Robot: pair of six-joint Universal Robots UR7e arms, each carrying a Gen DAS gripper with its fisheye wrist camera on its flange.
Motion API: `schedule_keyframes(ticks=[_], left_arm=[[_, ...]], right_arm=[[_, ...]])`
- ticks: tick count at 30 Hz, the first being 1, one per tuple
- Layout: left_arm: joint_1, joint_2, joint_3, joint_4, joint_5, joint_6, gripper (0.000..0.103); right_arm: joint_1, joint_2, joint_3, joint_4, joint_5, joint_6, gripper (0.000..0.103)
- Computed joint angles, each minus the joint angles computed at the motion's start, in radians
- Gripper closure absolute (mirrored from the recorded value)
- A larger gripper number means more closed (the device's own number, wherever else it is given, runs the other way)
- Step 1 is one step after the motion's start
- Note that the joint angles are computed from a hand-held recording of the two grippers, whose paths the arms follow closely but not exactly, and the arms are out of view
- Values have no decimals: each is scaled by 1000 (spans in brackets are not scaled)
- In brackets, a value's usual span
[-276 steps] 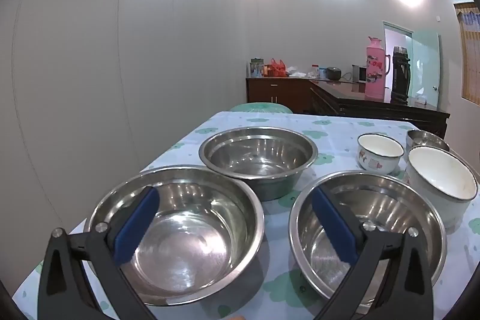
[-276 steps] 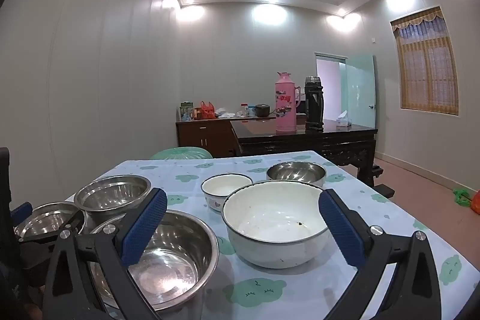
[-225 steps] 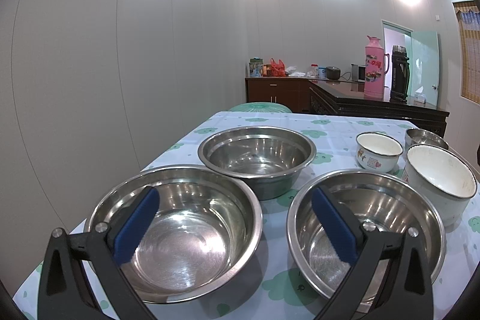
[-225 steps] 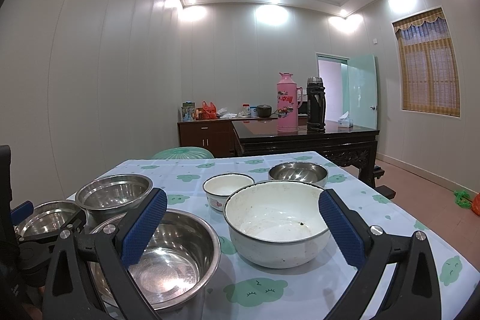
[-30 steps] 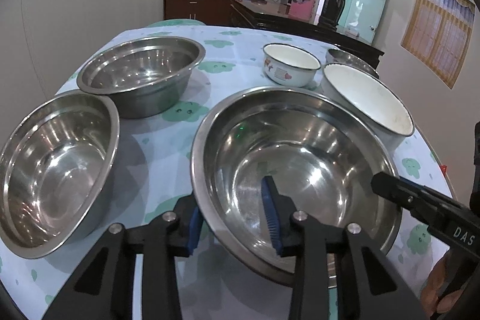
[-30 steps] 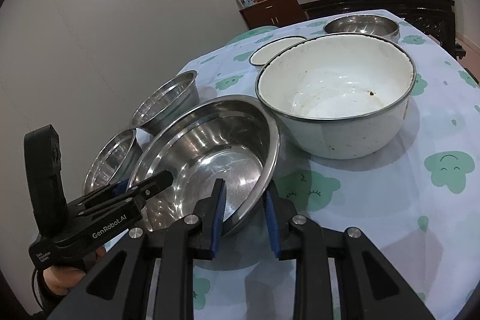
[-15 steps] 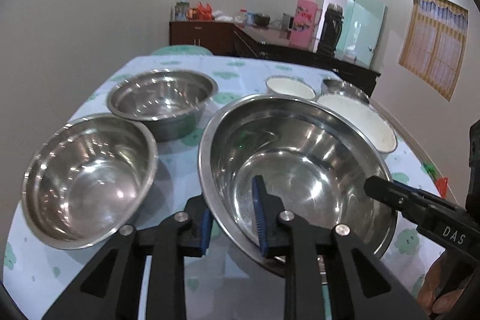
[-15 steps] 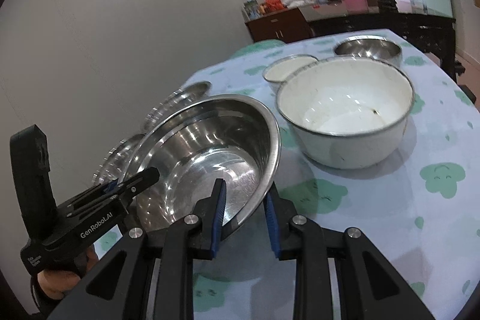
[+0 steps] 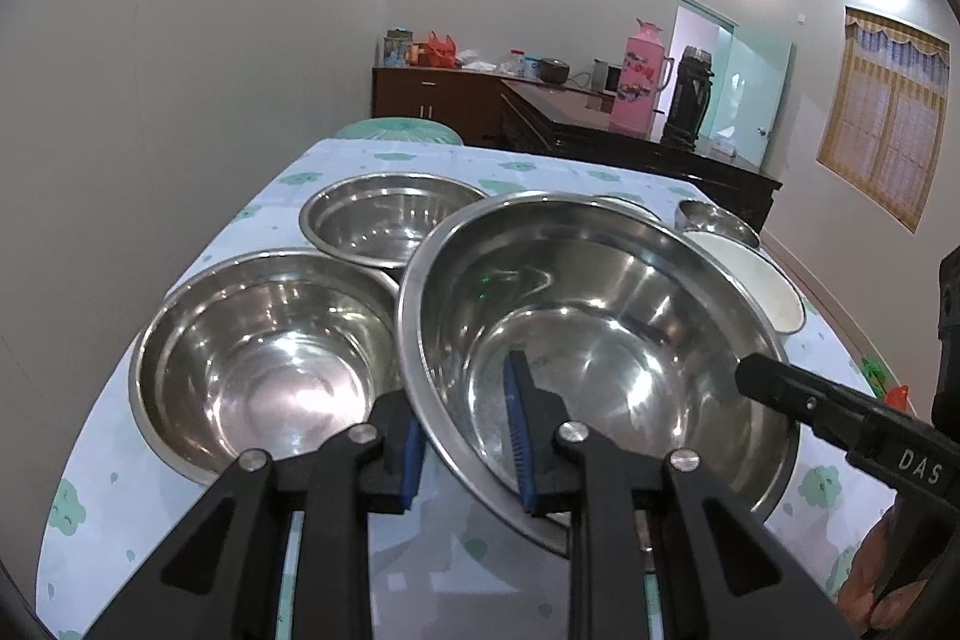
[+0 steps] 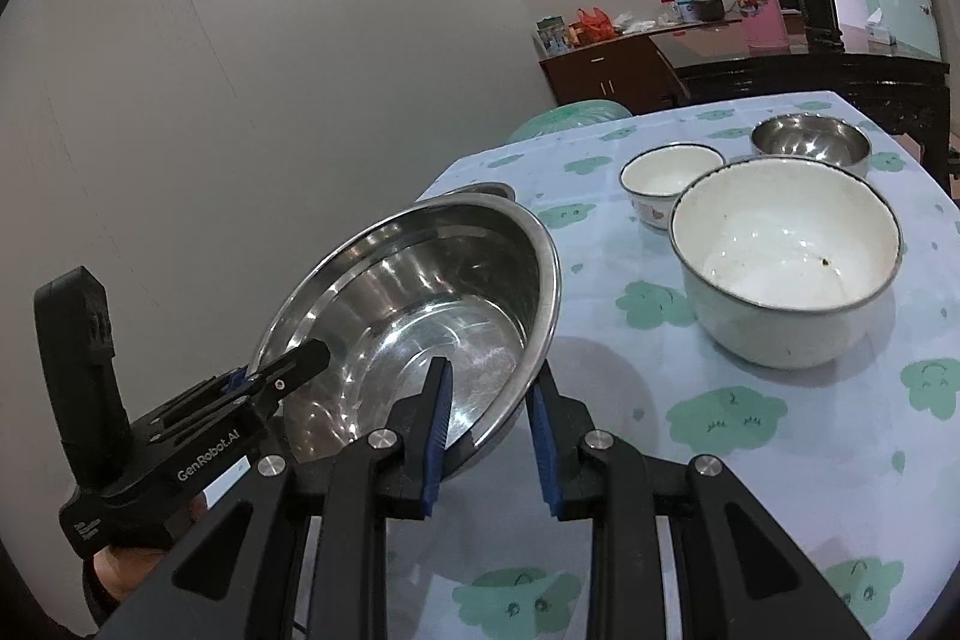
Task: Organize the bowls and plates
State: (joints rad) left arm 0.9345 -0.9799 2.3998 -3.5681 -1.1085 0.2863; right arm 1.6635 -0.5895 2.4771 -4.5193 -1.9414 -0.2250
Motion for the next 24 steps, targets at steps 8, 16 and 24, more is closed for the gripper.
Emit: schedule_keyframes(ticks=[8, 16, 24], left_arm=[[4, -14, 10, -3, -19, -5, 81], [48, -59, -13, -33, 22, 7, 81], [131, -63, -80, -54, 68, 41, 82]], right_arm=[[21, 14, 10, -19, -37, 13, 74], [63, -1, -83, 97, -7, -13, 74], [81, 43, -241, 253, 52, -16, 74]])
